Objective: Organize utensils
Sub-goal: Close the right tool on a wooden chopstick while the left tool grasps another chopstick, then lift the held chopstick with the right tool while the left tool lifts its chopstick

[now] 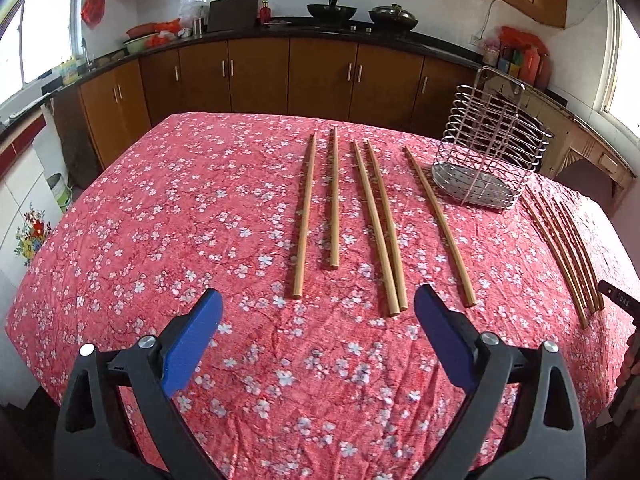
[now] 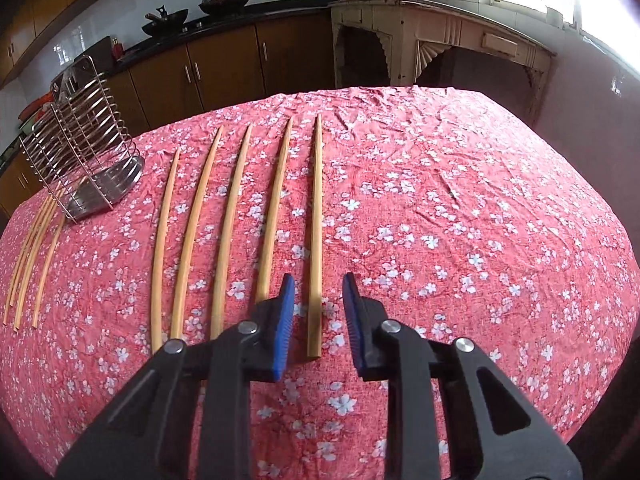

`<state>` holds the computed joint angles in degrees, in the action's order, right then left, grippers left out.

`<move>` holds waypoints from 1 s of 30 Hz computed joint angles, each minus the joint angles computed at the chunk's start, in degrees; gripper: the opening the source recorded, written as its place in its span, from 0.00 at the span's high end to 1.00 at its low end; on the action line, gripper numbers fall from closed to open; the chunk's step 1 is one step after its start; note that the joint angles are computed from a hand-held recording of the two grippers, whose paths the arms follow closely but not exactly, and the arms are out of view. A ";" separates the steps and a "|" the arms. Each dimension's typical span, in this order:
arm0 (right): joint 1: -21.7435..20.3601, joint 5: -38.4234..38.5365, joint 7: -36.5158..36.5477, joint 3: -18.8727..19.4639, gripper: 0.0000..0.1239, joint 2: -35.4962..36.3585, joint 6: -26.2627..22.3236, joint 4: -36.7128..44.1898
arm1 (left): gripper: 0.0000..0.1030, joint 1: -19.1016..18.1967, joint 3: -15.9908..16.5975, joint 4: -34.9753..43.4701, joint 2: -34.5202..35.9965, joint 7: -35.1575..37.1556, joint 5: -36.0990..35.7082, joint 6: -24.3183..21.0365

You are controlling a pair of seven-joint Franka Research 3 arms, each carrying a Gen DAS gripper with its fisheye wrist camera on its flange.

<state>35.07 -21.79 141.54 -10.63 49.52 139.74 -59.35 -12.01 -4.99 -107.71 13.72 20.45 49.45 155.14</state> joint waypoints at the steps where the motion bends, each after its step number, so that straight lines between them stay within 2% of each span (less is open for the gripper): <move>1: -0.25 0.42 -0.78 0.35 0.85 0.95 -1.24 1.55 | 0.14 0.67 -0.30 0.11 0.25 1.73 -1.66 0.05; 5: -0.23 0.27 -0.81 0.01 0.93 1.42 -1.70 2.27 | 0.25 2.63 -1.00 0.77 1.35 7.86 -8.27 -0.05; 10: -0.10 -0.01 -0.68 -0.28 0.93 1.91 -2.34 3.17 | 0.47 5.32 -2.74 0.90 2.58 17.51 -18.73 1.35; 12: -0.12 -0.02 -0.48 -0.27 0.93 1.94 -2.24 3.18 | 0.51 5.90 -3.30 1.50 3.40 20.99 -22.53 1.50; 15: 0.09 -0.25 -0.05 -0.39 0.93 1.62 -2.05 2.64 | 0.57 5.17 -2.50 2.72 4.76 23.04 -23.78 1.92; 22: -0.20 0.17 -0.58 0.15 0.92 2.10 -2.72 3.72 | 0.79 5.35 -2.92 9.83 9.76 29.55 -28.96 -2.18; 26: -0.53 0.94 -1.42 0.42 0.91 3.25 -4.01 6.01 | 0.85 3.93 -1.84 12.58 11.36 29.85 -28.46 -4.01; 30: -0.35 0.86 -1.41 0.24 0.92 2.72 -3.39 4.99 | 0.90 3.01 -1.12 14.10 12.35 28.88 -27.86 -4.91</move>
<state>34.72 -20.93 140.13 -10.39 52.24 136.35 -54.36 -9.00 -6.11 -93.62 26.07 49.33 21.60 150.23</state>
